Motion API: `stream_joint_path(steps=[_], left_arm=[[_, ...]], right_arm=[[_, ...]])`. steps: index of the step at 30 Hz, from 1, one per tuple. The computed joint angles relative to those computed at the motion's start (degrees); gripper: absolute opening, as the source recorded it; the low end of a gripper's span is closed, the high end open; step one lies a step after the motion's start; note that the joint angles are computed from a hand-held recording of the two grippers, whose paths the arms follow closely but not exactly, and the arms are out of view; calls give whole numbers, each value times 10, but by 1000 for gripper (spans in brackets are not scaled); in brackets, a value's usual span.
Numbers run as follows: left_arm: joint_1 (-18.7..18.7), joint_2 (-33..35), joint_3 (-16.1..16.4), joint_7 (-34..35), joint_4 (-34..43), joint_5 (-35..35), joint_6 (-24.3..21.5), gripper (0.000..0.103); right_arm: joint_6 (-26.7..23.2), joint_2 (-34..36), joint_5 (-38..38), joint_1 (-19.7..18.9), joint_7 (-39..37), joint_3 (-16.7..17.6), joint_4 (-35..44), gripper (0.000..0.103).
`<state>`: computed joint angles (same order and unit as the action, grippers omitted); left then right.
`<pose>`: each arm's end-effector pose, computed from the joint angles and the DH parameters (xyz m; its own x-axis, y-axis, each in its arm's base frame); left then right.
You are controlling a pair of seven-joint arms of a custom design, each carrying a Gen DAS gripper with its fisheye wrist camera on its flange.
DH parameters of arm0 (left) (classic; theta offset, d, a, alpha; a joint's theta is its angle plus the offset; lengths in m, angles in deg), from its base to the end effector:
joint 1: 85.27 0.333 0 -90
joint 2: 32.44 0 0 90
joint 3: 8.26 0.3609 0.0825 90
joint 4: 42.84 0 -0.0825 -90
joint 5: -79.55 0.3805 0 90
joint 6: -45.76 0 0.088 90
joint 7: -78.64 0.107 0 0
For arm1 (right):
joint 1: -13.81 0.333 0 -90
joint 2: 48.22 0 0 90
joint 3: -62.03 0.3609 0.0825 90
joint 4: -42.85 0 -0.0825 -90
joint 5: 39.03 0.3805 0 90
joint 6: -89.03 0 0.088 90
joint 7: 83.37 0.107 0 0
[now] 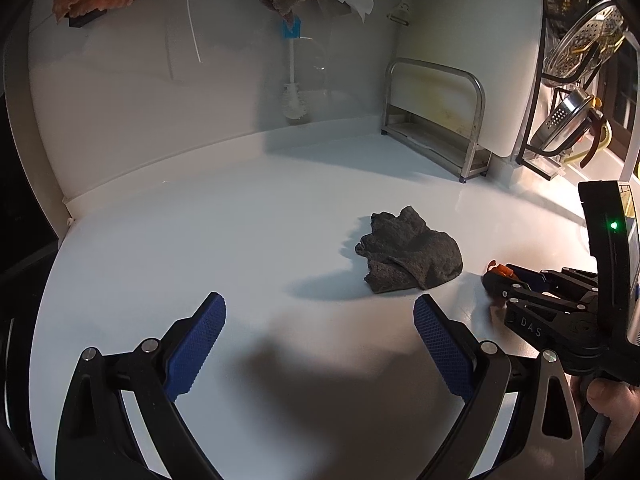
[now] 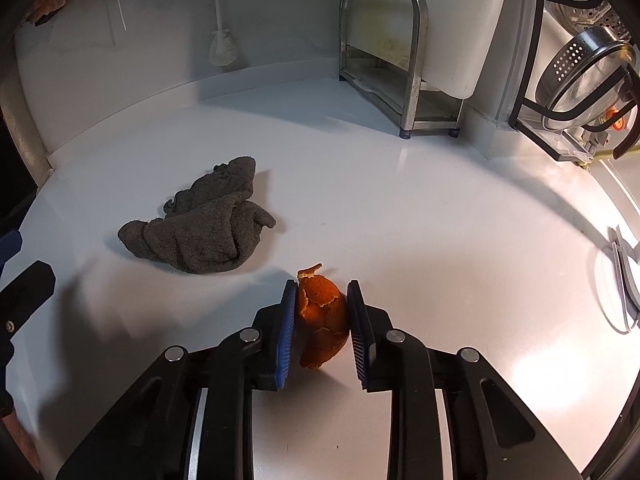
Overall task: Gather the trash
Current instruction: 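Grasp the orange peel with the right gripper while the left gripper grasps the grey cloth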
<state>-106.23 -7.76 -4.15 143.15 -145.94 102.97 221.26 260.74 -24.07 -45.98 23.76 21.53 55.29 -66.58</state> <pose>0.6689 -0.2440 0.4462 -0.2498 -0.9680 -0.0229 -0.6405 0.1829 -0.7459 0.6879 0.0574 0.3971 -0.0542 -0.9982 -0.0254 -0.7807 0.0582 -0.6221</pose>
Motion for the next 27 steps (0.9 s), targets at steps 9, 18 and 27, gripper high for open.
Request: stream_joint_path(steps=[9, 18, 27], left_arm=[[-3, 18, -15, 8, 26, -12, -5, 93], [-46, 53, 14, -21, 84, 10, -27, 94], [-13, 110, -48, 12, 183, -23, -113, 95]], right_arm=[[52, -23, 0, 15, 22, -28, -41, 22], [91, -42, -11, 42, 52, -74, -69, 22], [111, -54, 26, -5, 40, -39, -84, 22]])
